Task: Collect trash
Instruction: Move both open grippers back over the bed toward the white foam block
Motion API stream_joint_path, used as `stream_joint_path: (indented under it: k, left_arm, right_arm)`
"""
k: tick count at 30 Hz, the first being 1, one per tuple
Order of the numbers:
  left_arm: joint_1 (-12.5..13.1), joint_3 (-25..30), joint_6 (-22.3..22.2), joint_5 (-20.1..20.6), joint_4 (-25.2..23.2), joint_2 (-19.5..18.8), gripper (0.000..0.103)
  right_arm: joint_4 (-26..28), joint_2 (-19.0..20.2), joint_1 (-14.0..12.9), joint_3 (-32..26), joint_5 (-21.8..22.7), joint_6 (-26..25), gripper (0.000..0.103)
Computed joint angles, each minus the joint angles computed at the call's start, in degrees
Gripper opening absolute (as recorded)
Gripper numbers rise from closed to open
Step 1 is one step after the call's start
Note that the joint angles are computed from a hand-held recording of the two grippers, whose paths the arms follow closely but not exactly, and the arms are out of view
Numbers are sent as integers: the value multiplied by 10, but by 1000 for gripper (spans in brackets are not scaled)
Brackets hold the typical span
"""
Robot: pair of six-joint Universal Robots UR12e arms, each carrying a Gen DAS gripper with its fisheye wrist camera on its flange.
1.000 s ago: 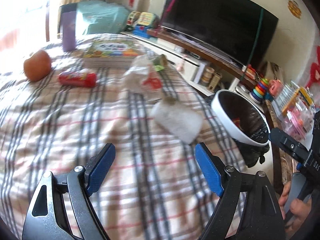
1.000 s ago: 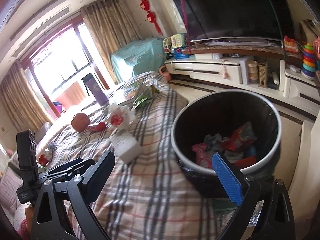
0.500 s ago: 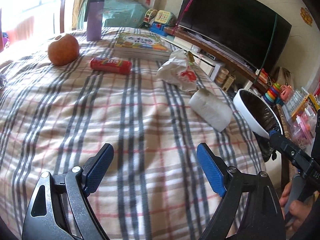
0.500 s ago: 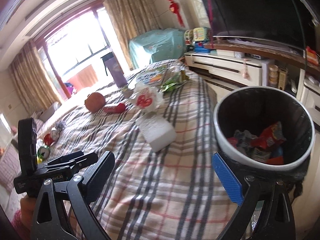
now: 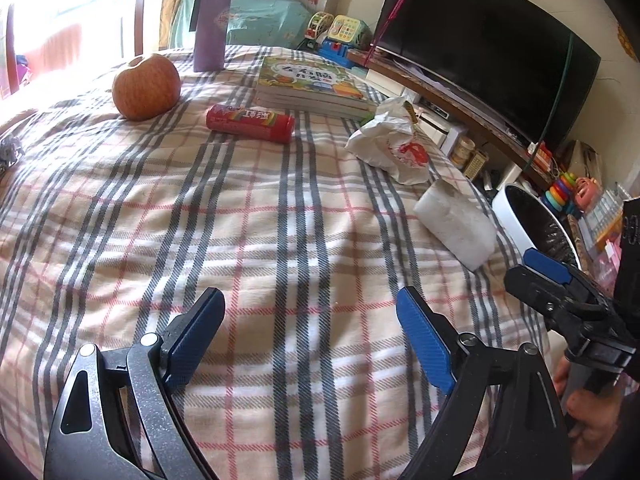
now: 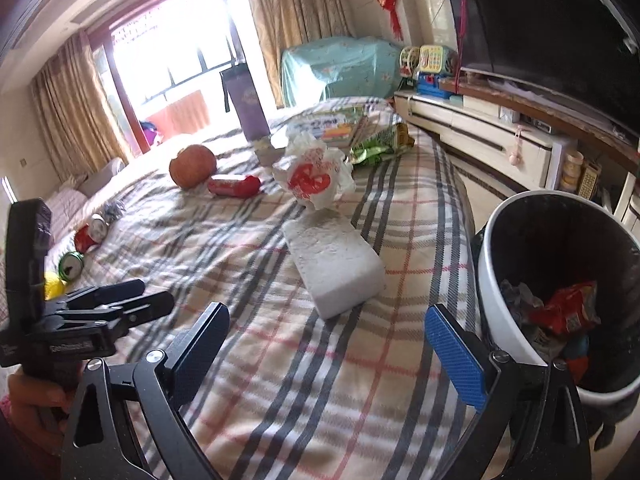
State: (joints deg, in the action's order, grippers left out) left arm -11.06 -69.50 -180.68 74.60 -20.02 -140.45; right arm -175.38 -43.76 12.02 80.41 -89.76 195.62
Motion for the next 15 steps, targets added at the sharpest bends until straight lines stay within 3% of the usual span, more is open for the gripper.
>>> stream_joint_path:
  k: [11,13,15]
  left_arm:
    - [2,46,-1,-14,-51,-19,90]
    - [3,58,-3,-19,-65,-25,90]
    - [2,65,-4,-18,-68,-27,90]
  right_arm:
    - [45,23,-6,-48,11,-17,94]
    - [64,28,-8,-58,17,-21,84]
    - [90,31,-11,-66,28,-15,55]
